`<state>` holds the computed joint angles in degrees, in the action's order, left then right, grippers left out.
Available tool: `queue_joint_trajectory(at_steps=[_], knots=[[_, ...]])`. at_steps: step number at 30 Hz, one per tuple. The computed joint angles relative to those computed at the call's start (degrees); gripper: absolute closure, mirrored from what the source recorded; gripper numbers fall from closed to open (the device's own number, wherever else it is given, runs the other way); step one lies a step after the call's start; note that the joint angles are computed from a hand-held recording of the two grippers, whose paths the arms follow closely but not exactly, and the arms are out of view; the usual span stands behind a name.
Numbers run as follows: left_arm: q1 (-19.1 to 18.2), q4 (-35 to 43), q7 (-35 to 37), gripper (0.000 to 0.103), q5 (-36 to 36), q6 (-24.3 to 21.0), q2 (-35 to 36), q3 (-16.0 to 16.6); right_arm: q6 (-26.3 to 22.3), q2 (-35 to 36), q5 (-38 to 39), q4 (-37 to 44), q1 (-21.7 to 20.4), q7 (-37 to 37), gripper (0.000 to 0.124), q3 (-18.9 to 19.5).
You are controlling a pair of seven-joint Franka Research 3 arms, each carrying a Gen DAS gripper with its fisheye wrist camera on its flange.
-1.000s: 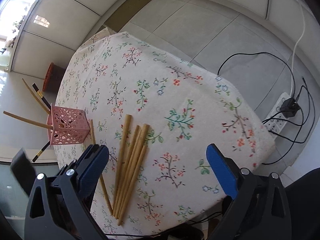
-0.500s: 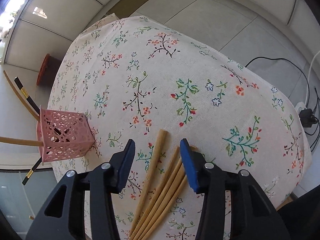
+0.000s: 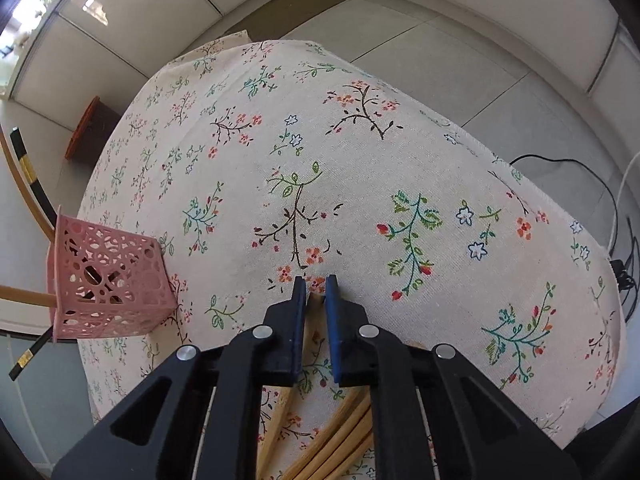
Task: Organize utensils
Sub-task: 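Grasp a wooden chopstick with the right tool while the left tool holds its chopstick, then lift both held chopsticks and carry them over the pink cup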
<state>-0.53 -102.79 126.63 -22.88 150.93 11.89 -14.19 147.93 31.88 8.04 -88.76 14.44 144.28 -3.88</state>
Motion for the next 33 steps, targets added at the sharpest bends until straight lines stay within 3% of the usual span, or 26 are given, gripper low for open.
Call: queue_joint_trajectory(at_steps=[4,7,12,24,33], knots=[[1.0,-1.7,1.4,0.097,-4.8,3.0,-2.4,-0.4,8.7,-6.5,-2.0,-8.7,2.0,0.2,0.114,-1.1],[1.2,-2.5,1.8,0.097,-8.3,3.6,-4.3,0.2,12.4,-11.6,-7.2,-13.0,4.8,1.0,0.114,-3.0],[0.2,-2.8,0.2,0.097,-9.7,3.1,-6.7,2.1,14.0,-18.6,-19.1,-16.7,8.3,5.1,0.115,-4.8],[-1.0,1.8,-2.8,0.098,-9.8,0.3,-9.4,4.9,12.7,-29.5,-27.1,-16.9,2.9,1.8,0.116,3.4],[-1.0,10.2,-7.8,0.098,-7.3,0.1,-6.0,4.8,14.9,-31.6,-30.8,-10.6,-0.2,1.5,0.116,6.1]])
